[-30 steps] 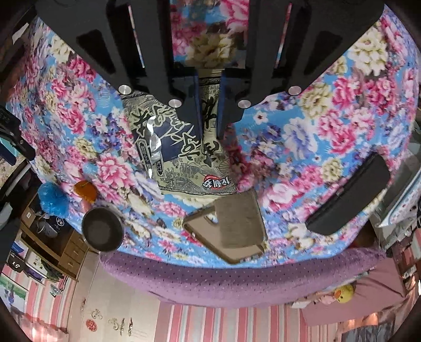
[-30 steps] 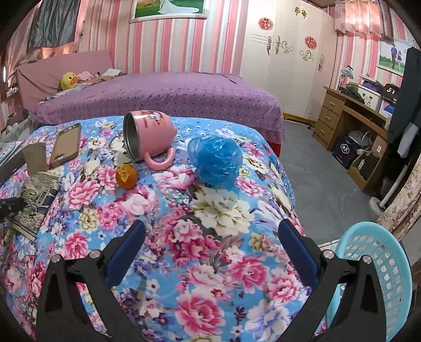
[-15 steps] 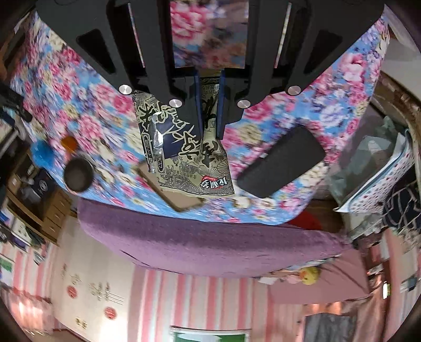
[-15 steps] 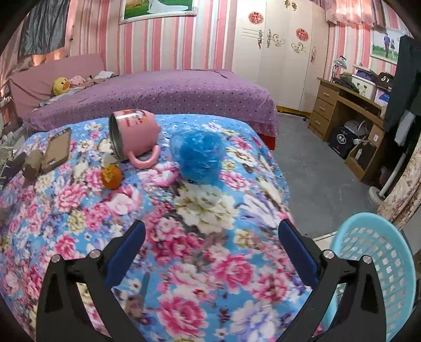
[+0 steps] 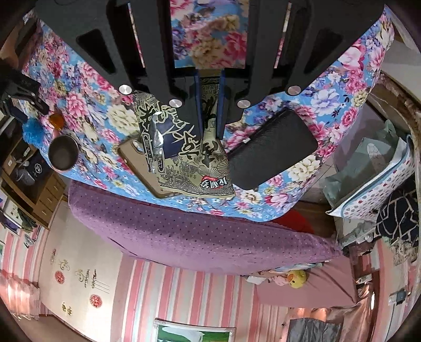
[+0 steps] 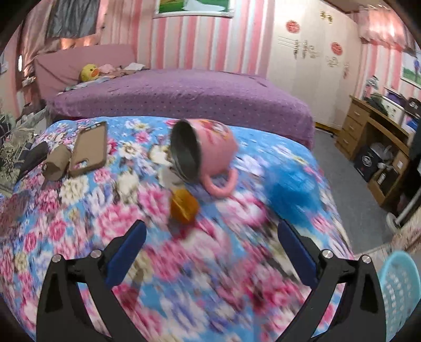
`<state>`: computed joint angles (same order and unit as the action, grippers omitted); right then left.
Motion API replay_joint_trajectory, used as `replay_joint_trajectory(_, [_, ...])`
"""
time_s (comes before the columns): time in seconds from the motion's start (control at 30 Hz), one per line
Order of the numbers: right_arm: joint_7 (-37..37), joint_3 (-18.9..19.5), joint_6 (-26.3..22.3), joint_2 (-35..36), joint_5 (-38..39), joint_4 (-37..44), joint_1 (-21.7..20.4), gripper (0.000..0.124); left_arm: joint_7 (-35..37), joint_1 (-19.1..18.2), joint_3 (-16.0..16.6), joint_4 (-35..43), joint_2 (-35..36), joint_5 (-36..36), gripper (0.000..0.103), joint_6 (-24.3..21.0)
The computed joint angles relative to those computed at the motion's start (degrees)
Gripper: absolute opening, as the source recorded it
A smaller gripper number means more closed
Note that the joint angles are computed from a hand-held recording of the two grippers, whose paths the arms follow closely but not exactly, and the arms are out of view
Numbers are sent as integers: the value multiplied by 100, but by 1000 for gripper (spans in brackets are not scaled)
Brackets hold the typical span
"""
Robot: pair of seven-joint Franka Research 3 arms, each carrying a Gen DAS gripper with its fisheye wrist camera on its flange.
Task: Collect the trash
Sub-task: 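Grasp an orange peel with the right tool while the left tool holds the snack package, then carry snack package and orange peel over the blue basket and open both tools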
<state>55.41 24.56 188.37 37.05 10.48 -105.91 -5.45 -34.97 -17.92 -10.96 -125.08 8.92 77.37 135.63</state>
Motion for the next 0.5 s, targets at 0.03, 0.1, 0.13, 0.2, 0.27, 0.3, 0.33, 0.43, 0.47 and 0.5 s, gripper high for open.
replay_joint_trajectory(0.03, [40,-248,-280,73,20,245,273,80,-31,16,16,-53,-45,-2,9,-6])
replay_joint_trajectory(0.1, [63,-582,-650,163,132,533,615,67,-120,42,22,-123,-93,8,8,5])
replay_joint_trajectory(0.13, [59,-685,-1000,264,188,767,722,56,-176,66,28,-157,-116,21,8,52])
replay_joint_trajectory(0.2, [-165,-514,-1350,380,335,962,596,37,-191,95,23,-167,-116,22,8,92])
replay_joint_trajectory(0.27, [-486,-280,-1277,350,499,850,415,29,-131,91,6,-131,-100,20,8,51])
replay_joint_trajectory(0.3, [-656,-176,-1142,292,569,716,335,28,-136,79,-4,-115,-100,53,8,41])
replay_joint_trajectory(0.33, [-806,-103,-959,229,633,565,278,28,-146,71,-10,-100,-99,75,9,39])
replay_joint_trajectory(0.43, [-1259,360,-564,86,827,139,-179,28,-170,4,-54,-3,-67,155,8,6])
replay_joint_trajectory(0.47, [-1366,562,-438,23,867,-43,-409,28,-188,-14,-62,26,-53,187,9,22])
replay_joint_trajectory(0.5, [-1431,759,-330,-46,885,-232,-656,28,-202,-38,-71,73,-29,225,9,40])
